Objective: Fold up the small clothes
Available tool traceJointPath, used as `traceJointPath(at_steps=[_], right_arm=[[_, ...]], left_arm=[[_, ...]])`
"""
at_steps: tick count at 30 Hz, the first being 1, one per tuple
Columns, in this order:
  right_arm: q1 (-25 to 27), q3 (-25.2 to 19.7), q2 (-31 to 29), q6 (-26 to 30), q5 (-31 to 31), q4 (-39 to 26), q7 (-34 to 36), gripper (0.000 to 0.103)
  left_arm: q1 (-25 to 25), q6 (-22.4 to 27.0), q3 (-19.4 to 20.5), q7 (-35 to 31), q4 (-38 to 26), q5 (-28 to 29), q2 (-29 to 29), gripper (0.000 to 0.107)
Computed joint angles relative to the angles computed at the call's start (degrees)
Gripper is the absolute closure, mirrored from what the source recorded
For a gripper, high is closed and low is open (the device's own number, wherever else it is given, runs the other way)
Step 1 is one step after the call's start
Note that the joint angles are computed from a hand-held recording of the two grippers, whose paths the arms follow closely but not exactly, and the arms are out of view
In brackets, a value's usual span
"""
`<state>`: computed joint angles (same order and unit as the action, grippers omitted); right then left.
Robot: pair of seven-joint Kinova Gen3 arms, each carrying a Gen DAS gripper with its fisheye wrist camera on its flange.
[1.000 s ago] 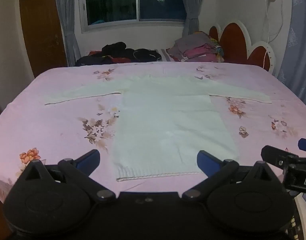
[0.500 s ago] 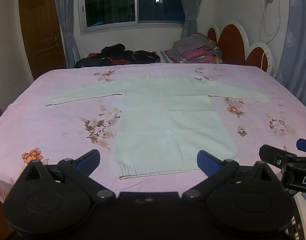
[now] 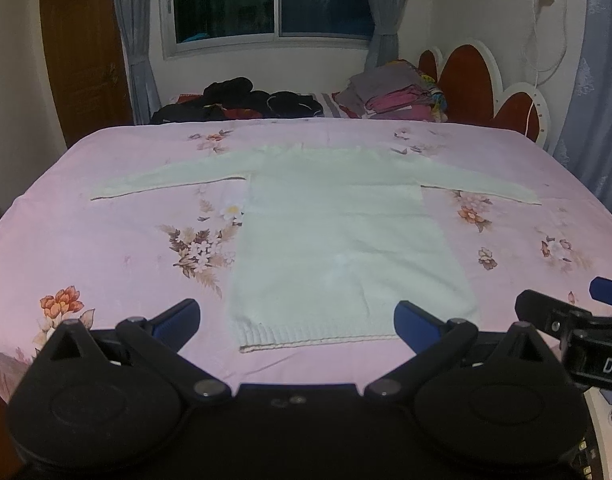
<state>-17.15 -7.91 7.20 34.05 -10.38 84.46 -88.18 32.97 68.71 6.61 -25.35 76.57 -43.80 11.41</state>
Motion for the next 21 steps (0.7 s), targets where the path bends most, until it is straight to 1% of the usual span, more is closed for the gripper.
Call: traceJointPath(at_steps=[15, 19, 21], right_arm=[[-0.51, 0.18, -0.04, -0.58, 1.34, 0.85, -2.21, 0.0], [-0.84, 0.2, -0.01, -0.64, 2.04, 0.85, -2.95, 0.0], [-0.57, 0.09, 0.01, -0.72, 1.53, 0.91, -2.5, 0.0]], left_arm=[[-0.44, -0.61, -0.38, -0.73, -0.24, 0.74, 0.33, 0.004], [-0.98, -0.69, -0.46, -1.27, -0.49, 1.78, 0.32, 0.004], [-1.13, -0.77, -0.57, -1.29, -0.43, 1.75, 0.36, 0.004]])
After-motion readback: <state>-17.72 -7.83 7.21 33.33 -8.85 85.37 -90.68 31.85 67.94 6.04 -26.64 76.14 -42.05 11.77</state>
